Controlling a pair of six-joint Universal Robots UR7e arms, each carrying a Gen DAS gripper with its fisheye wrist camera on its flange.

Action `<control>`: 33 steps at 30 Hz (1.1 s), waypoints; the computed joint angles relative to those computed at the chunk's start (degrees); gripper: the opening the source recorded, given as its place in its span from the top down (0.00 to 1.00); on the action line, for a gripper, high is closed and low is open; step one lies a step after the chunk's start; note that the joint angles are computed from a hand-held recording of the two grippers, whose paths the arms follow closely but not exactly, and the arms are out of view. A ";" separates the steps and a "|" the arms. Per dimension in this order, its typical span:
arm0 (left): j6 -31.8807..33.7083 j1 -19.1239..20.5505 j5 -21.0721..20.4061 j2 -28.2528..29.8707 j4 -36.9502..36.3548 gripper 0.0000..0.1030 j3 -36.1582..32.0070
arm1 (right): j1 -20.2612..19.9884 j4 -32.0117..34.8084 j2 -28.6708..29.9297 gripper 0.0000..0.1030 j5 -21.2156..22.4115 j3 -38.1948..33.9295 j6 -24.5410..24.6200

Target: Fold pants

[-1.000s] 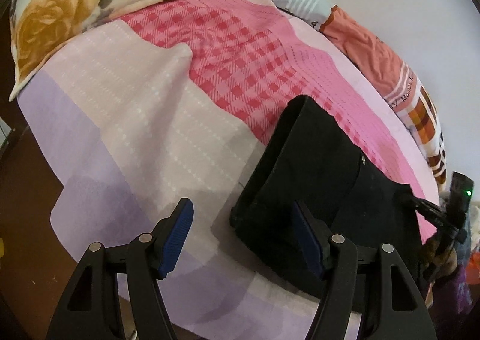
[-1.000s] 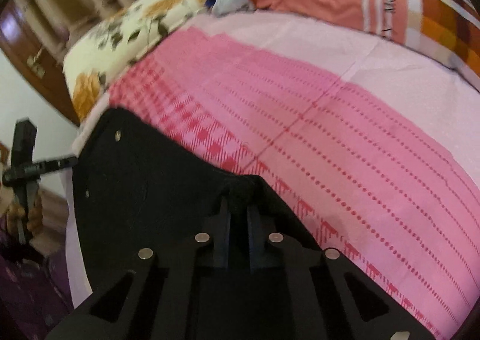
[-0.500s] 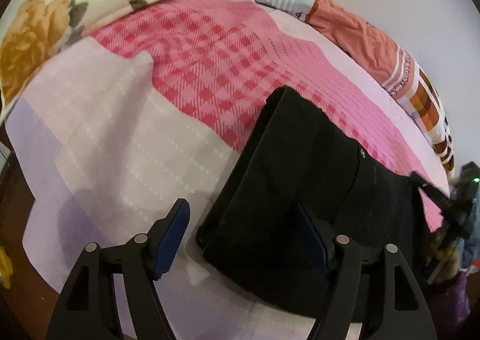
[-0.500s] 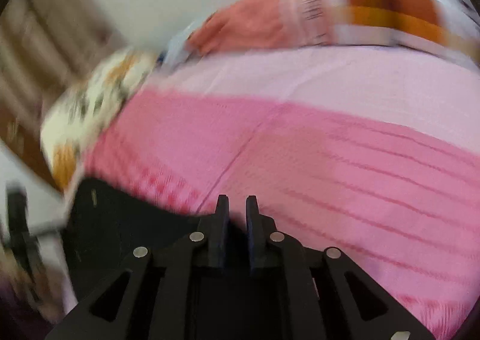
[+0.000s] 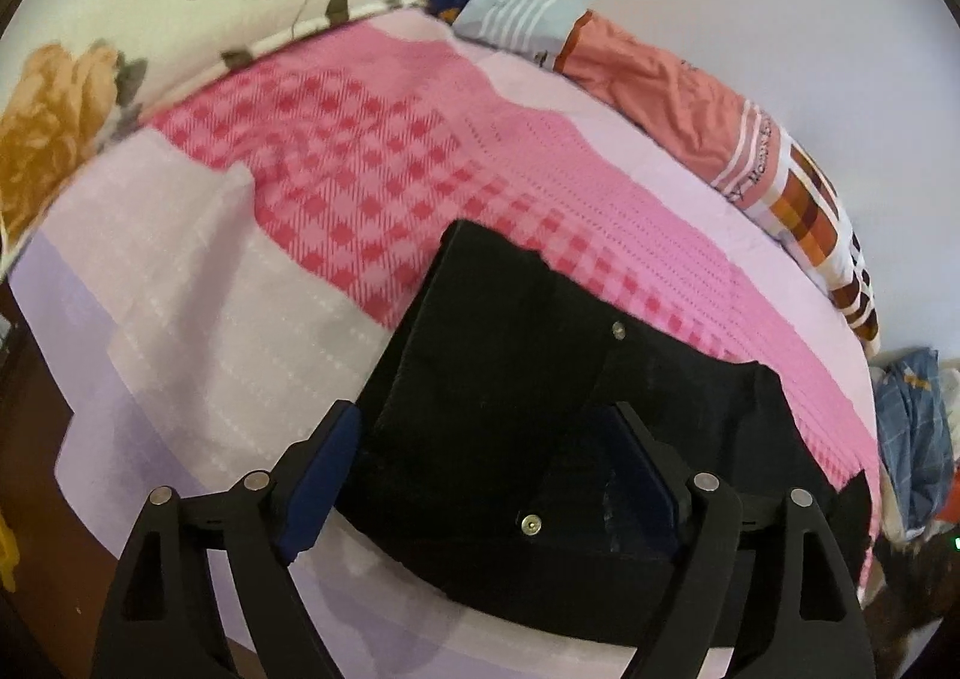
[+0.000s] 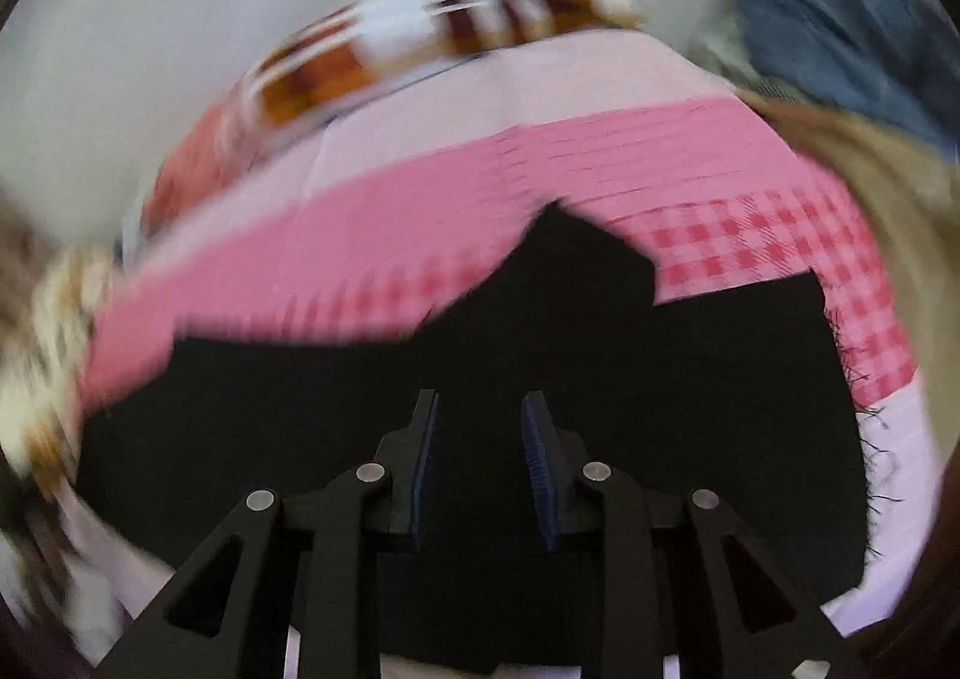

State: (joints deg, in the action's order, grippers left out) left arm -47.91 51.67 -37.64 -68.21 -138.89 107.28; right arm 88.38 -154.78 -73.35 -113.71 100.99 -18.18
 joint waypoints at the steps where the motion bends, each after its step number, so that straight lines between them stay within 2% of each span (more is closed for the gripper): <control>1: 0.21 -0.29 0.75 0.12 -0.56 0.19 0.19 | 1.43 -1.66 1.37 0.69 -1.80 0.65 -3.03; 3: -0.73 -0.61 2.05 0.23 -0.93 0.19 0.41 | 2.92 -5.60 3.88 0.67 -4.39 1.62 -6.66; 5: -0.70 -0.20 -0.71 -0.04 -2.00 0.19 0.38 | 3.58 -6.54 6.98 0.67 -5.73 0.73 -9.00; 7: -1.06 -0.27 -1.81 -0.33 -0.65 0.19 0.12 | 4.03 -11.04 10.09 0.67 -11.18 0.26 -12.50; 9: -0.12 -1.12 -0.65 -0.70 -0.63 0.19 0.64 | 3.41 -9.48 10.84 0.67 -11.04 -1.11 -10.99; 11: 0.93 -1.62 -0.17 -1.02 -1.21 0.19 1.12 | 3.49 -10.08 11.52 0.76 -12.62 -1.91 -11.90; 12: 0.94 -1.76 0.02 -1.07 -1.14 0.19 1.20 | 3.42 -9.27 11.33 0.94 -12.94 -2.44 -11.16; 14: 0.87 -1.66 -0.42 -1.05 -1.05 0.19 1.09 | 2.94 -9.46 9.69 0.94 -12.04 -1.94 -8.96; 15: 0.72 -1.49 -0.94 -1.04 -0.86 0.19 0.93 | 2.17 -9.38 7.85 0.94 -10.66 -1.23 -6.01; 18: 0.46 -1.15 -2.11 -1.04 -0.40 0.19 0.55 | -2.80 -8.89 -0.29 0.94 -4.43 2.62 7.28; 20: 0.75 -1.03 -2.51 -1.00 -0.22 0.19 0.32 | -9.54 -9.54 -8.39 0.94 3.81 7.81 18.94; 22: 0.88 -0.89 -2.71 -0.80 0.33 0.19 -0.04 | -15.64 -9.87 -13.96 0.94 10.76 12.07 25.90; 23: 0.89 -0.86 -2.68 -0.69 0.43 0.19 -0.12 | -18.47 -9.03 -16.41 0.94 12.26 14.05 28.63; 26: 0.46 -0.33 -3.50 -0.08 1.39 0.19 -0.74 | -26.52 -10.33 -20.80 0.94 23.42 19.21 33.14; 29: 0.12 0.36 -5.00 0.67 1.75 0.19 -1.36 | -31.18 -13.82 -21.25 0.94 32.15 21.71 34.56; 33: -0.87 0.74 -6.59 1.38 4.32 0.19 -2.50 | -33.42 -15.80 -20.07 0.89 38.11 22.06 36.15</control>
State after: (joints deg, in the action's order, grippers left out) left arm -48.79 52.41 -44.22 -66.83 -134.57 104.78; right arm 54.96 -170.59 -93.42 -75.59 123.05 17.97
